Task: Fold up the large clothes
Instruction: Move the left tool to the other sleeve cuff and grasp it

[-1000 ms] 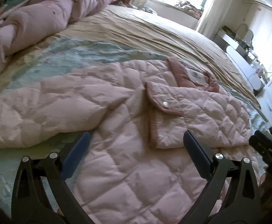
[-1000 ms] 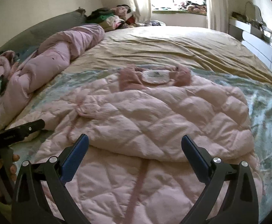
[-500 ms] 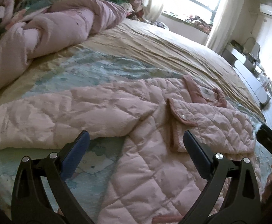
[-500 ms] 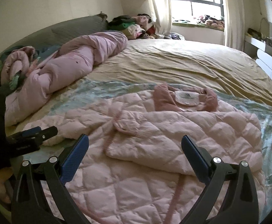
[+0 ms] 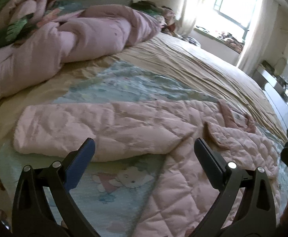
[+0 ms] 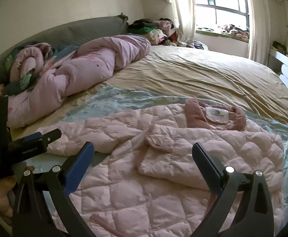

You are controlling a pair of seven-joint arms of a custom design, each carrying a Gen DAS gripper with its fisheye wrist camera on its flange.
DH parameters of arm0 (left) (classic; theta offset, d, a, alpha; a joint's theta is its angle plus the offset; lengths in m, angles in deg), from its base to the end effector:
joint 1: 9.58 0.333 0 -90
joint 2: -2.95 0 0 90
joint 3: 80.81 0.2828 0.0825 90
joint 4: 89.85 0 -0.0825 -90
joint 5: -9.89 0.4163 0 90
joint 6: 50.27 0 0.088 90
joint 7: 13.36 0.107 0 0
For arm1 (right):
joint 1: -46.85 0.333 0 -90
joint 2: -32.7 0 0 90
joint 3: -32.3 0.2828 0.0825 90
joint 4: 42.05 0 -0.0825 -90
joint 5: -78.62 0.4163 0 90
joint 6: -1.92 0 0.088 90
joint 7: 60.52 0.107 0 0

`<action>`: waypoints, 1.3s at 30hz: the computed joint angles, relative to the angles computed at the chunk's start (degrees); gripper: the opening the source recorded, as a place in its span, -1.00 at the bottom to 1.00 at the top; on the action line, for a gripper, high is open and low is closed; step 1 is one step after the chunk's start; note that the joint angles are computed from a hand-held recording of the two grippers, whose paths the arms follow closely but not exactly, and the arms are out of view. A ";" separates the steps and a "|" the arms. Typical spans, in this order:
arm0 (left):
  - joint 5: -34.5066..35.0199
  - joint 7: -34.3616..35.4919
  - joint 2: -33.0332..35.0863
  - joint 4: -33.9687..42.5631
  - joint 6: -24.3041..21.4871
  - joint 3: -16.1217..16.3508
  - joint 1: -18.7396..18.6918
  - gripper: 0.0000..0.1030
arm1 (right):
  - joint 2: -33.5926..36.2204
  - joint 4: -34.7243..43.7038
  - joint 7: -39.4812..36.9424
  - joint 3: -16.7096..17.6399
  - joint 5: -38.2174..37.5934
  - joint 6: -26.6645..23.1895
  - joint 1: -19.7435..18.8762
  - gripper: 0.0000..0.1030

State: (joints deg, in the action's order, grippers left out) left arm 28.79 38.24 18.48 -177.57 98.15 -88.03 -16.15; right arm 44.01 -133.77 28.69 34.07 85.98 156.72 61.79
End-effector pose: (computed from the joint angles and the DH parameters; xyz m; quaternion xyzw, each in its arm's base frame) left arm 0.6970 -0.1663 0.5558 -0.7208 0.5667 -0.3220 0.2358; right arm 0.6713 0.1949 0.5833 -0.6991 0.5646 -0.2205 0.3793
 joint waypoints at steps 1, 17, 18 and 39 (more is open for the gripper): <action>0.34 -0.56 -0.34 -0.42 0.05 0.27 0.00 0.82 | 0.27 0.47 0.01 0.09 -0.19 0.12 0.19 0.92; 0.80 -8.16 -2.08 -2.41 -2.55 1.54 2.66 0.82 | 8.04 11.56 -2.16 1.38 0.27 -3.76 3.15 0.92; 0.28 -8.33 -2.21 -2.63 -2.74 1.56 2.95 0.82 | 8.61 12.35 -2.42 1.44 0.40 -4.02 3.27 0.92; -6.27 -13.31 -0.98 -2.45 -10.56 2.40 7.15 0.82 | 30.90 43.97 -5.24 1.93 0.91 -17.80 7.38 0.92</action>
